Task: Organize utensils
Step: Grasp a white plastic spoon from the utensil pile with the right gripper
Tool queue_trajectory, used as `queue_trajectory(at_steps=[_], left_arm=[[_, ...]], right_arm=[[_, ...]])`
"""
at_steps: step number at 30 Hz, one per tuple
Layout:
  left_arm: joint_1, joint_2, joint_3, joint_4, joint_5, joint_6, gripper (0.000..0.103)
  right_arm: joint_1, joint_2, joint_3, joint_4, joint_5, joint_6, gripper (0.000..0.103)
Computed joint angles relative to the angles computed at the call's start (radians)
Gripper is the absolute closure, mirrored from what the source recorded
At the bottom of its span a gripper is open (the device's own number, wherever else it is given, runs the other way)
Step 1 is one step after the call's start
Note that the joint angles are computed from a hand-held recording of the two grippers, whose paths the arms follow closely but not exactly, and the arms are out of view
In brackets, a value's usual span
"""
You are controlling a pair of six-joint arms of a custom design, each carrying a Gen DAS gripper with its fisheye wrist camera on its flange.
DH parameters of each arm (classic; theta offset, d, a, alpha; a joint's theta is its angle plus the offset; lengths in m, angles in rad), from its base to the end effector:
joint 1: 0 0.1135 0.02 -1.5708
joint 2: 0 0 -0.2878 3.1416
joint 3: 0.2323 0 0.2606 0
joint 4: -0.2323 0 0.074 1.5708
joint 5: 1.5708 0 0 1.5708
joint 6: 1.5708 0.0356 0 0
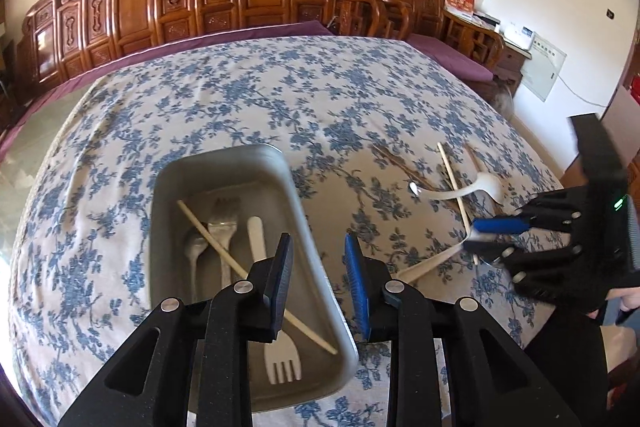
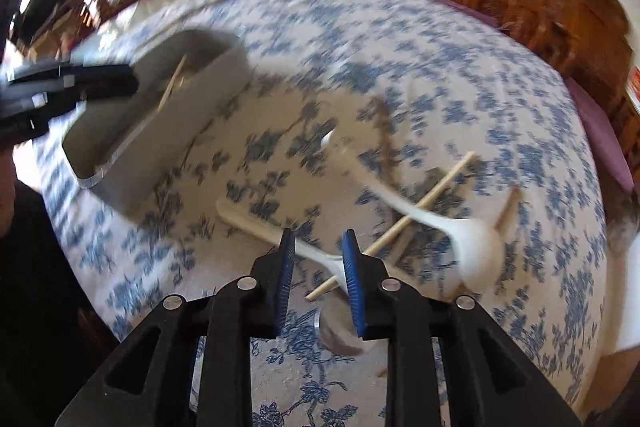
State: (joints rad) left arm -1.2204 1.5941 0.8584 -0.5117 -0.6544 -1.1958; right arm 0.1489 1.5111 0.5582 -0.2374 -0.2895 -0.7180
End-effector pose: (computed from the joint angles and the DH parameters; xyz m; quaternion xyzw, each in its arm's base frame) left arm 0.1190 -0.2626 0.1786 -0.0402 0.9352 -0.0300 0.3507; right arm 0.2347 0.0455 0.1284 -0.4329 0.8704 0.0834 0.2194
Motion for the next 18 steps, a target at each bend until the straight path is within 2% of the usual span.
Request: queue_trajectory(at_steps=[3, 11, 16, 18], left_arm=[[-0.003, 0.015, 0.008, 0.003, 0.004, 0.005, 0.078], [-0.001, -0.006, -0.01, 0.01, 0.009, 0.006, 0.078], [-0.005, -0.004, -0.008, 0.024, 0.009, 0.018, 0.078], [-0.01, 0.004, 0.0, 0.031, 0.01, 0.023, 0.078]], right_arm=[[0.024, 0.019, -0.002, 0.026, 0.027, -0.025, 0.074], [0.014, 0.1, 0.081, -0.069, 0.053, -0.109, 0.068], [0.015, 0.101, 0.081, -0.072, 0.074, -0.146, 0.068], [0.016, 0.099, 0.081, -0.074, 0.076, -0.148, 0.071]])
